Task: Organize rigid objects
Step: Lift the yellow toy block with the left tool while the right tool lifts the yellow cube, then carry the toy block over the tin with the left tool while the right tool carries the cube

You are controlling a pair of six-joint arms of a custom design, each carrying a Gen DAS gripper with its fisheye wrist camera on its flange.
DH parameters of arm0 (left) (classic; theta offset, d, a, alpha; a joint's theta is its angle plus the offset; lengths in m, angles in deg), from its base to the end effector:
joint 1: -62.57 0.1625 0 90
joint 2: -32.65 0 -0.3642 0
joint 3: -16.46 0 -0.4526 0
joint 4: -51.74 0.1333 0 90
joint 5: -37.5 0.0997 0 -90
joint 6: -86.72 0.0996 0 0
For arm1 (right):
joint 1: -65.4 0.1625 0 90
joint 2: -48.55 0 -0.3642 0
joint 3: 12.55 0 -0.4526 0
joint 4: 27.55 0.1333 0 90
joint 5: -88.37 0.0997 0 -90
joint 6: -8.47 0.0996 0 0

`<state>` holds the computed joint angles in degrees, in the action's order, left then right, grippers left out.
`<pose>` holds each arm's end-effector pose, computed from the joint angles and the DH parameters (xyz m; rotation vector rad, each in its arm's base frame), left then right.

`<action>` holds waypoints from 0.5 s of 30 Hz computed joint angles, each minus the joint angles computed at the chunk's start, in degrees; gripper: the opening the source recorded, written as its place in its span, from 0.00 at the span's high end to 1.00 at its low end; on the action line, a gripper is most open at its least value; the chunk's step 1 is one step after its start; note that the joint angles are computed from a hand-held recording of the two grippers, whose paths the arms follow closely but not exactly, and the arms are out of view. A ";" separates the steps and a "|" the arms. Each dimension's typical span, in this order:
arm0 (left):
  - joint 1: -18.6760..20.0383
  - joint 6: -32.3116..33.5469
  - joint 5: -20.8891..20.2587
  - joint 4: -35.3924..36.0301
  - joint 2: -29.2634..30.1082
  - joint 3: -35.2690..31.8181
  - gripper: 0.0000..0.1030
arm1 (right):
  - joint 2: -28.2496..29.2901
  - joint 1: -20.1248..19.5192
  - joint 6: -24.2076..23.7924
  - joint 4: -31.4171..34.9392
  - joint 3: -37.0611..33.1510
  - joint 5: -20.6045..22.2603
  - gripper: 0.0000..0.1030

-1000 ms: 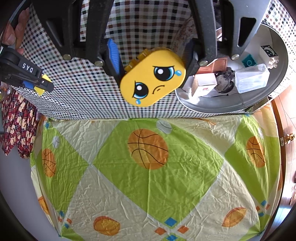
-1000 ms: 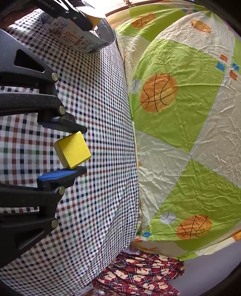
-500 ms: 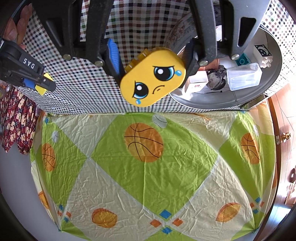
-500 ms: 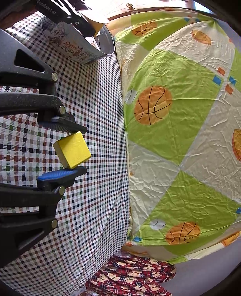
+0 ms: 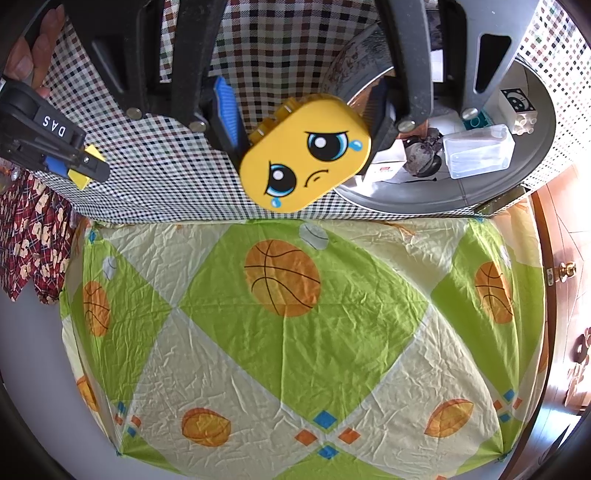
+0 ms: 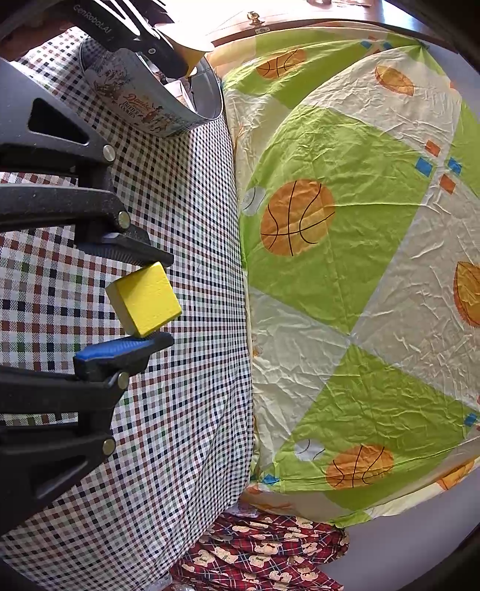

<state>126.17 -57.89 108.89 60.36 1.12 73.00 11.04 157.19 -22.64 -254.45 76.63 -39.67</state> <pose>-0.1829 -0.7398 0.0263 1.0777 2.2217 -1.2825 0.0924 -0.6535 0.1221 -0.0370 -1.8512 1.4170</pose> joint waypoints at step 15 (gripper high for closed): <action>0.58 -0.56 0.26 -0.91 -1.32 1.18 0.46 | 3.27 1.70 -2.88 -1.08 -2.66 0.73 0.62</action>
